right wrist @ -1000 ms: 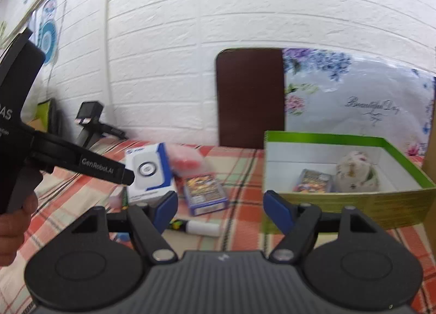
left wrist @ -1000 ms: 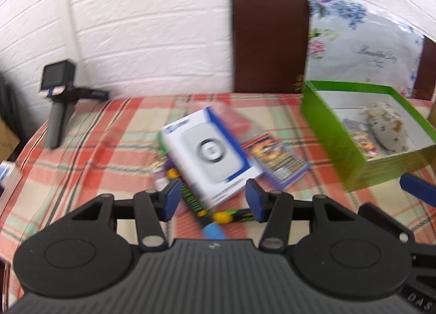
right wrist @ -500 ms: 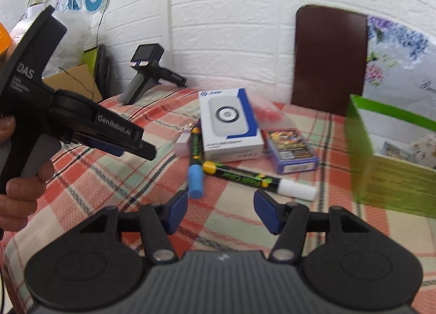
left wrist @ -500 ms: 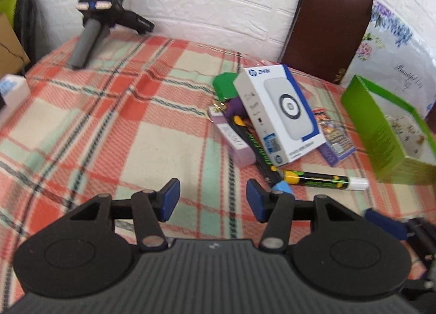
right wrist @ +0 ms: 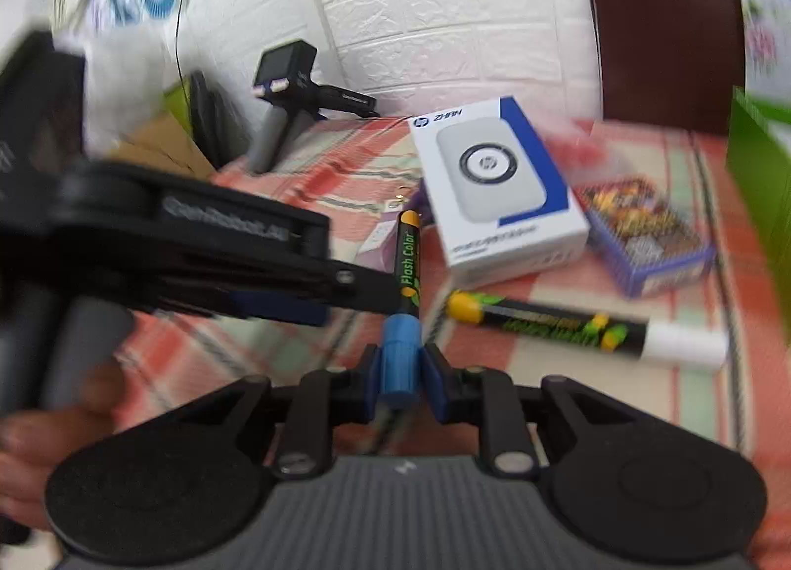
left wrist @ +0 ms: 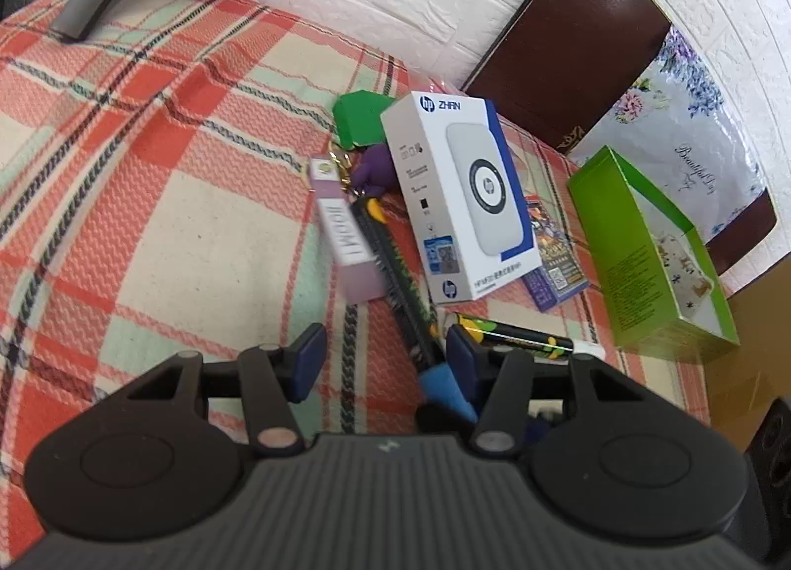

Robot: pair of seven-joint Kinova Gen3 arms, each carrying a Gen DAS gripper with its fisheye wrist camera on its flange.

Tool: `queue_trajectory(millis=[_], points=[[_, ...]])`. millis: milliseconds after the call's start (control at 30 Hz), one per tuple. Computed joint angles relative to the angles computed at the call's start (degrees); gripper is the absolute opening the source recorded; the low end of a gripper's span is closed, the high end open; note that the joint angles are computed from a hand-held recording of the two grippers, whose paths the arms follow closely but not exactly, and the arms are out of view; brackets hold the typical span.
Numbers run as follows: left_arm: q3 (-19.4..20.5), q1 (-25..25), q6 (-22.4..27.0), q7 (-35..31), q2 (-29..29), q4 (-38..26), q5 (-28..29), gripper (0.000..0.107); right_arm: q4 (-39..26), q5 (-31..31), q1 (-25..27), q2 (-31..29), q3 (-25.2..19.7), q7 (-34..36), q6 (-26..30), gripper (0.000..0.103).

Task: Organize objects
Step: 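Grasp the blue-capped black marker with the right gripper, then carry the black marker into the green box and open the right gripper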

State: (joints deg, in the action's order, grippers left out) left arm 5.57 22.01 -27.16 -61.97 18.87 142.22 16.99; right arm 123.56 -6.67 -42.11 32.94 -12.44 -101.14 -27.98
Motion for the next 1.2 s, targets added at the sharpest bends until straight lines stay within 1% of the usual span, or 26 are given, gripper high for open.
queue_trajectory(millis=[33, 67, 100, 133, 167, 200, 300, 367, 400, 500, 567, 600, 633, 667, 700, 733, 767, 800, 833, 933, 1000, 1067, 1133, 1200], points=[[2.4, -2.6, -0.7, 1.6, 0.2, 0.4, -1.7, 0.049, 1.2, 1.8, 1.9, -0.2, -2.1, -1.7, -1.7, 0.019], [5.0, -4.8, -2.0, 3.0, 0.5, 0.8, -2.5, 0.031, 2.6, 2.8, 2.8, -0.6, -3.2, -2.5, -3.5, 0.019], [6.7, -5.9, -2.8, 3.5, 0.8, 1.0, -2.3, 0.026, 3.9, 2.9, 2.6, -1.1, -3.4, -2.3, -4.8, 0.019], [7.6, -6.0, -3.1, 3.0, 0.4, 1.2, -1.2, 0.025, 4.8, 2.0, 1.4, -1.8, -2.8, -1.8, -5.5, 0.019], [7.8, -5.0, -2.8, 1.6, -0.4, 1.1, 0.8, 0.024, 6.2, 0.3, -0.9, -2.6, -1.1, -0.8, -6.9, 0.019], [6.8, -2.9, -2.0, -0.7, -1.6, 0.7, 3.1, 0.024, 7.3, -1.0, -2.2, -3.1, -0.2, 0.4, -8.4, 0.019], [2.1, 5.1, 0.0, -7.7, -4.4, -1.1, 9.8, 0.022, 10.6, -2.7, -2.7, -4.3, -0.2, 1.1, -13.5, 0.019], [-1.9, 10.4, 1.9, -12.3, -5.7, -3.5, 13.6, 0.021, 13.1, -5.1, -3.7, -4.9, 0.4, 2.6, -18.2, 0.019], [-4.3, 13.0, 3.3, -14.7, -5.9, -5.2, 14.9, 0.02, 14.3, -6.5, -4.9, -5.2, 1.5, 3.2, -20.5, 0.019], [-11.7, 21.0, 8.3, -21.7, -4.7, -11.9, 17.7, 0.02, 16.8, -10.7, -4.7, -5.3, 1.8, 5.6, -27.0, 0.019], [-16.1, 25.8, 11.3, -26.3, -2.5, -17.2, 19.4, 0.02, 18.0, -11.7, -3.1, -5.3, 2.1, 5.1, -30.0, 0.019], [-17.0, 26.9, 12.3, -28.7, -1.3, -19.7, 20.2, 0.02, 18.4, -12.2, -2.2, -5.3, 2.4, 4.9, -31.1, 0.019], [-16.8, 26.9, 13.2, -30.9, 0.0, -22.1, 21.1, 0.02, 18.7, -12.6, -1.2, -5.3, 2.7, 4.7, -32.1, 0.019], [-15.5, 26.0, 14.0, -33.3, 1.3, -24.5, 22.3, 0.02, 18.6, -12.5, 0.2, -5.2, 3.0, 4.2, -32.5, 0.019], [-13.2, 23.9, 14.6, -34.9, 2.7, -26.7, 22.5, 0.02, 18.6, -12.0, 1.8, -5.0, 3.3, 3.4, -32.9, 0.019], [-11.8, 22.4, 15.7, -35.6, 4.1, -29.2, 22.0, 0.02, 18.5, -11.4, 3.4, -4.8, 3.6, 2.6, -33.3, 0.019], [-11.2, 21.6, 17.2, -36.9, 5.6, -31.7, 22.4, 0.02, 18.2, -10.8, 5.0, -4.5, 3.8, 1.8, -33.4, 0.019], [-11.6, 21.7, 18.8, -38.7, 7.1, -34.3, 23.8, 0.02, 17.8, -9.9, 6.7, -4.1, 4.0, 0.8, -33.3, 0.019], [-13.1, 22.8, 20.5, -40.8, 8.2, -36.5, 25.7, 0.02, 16.7, -9.1, 8.3, -3.4, 4.2, 0.0, -32.8, 0.019], [-20.5, 27.7, 26.1, -43.2, 12.3, -42.6, 28.8, 0.02, 14.7, -7.8, 11.3, -2.1, 4.8, -1.5, -31.6, 0.019], [-23.9, 29.3, 29.3, -46.9, 14.4, -45.5, 33.2, 0.02, 12.6, -5.5, 13.7, -0.7, 5.0, -2.6, -29.9, 0.019], [-28.4, 31.6, 32.8, -49.4, 16.6, -48.2, 37.4, 0.02, 12.0, -3.9, 15.3, -0.1, 5.0, -3.5, -29.5, 0.019], [-30.1, 32.1, 34.5, -49.2, 18.1, -49.9, 38.2, 0.02, 11.7, -2.9, 16.2, 0.5, 5.0, -4.0, -29.5, 0.019], [-29.8, 31.4, 35.3, -47.1, 18.9, -51.1, 36.0, 0.019, 11.0, -1.4, 17.4, 1.5, 4.9, -4.7, -29.5, 0.019]])
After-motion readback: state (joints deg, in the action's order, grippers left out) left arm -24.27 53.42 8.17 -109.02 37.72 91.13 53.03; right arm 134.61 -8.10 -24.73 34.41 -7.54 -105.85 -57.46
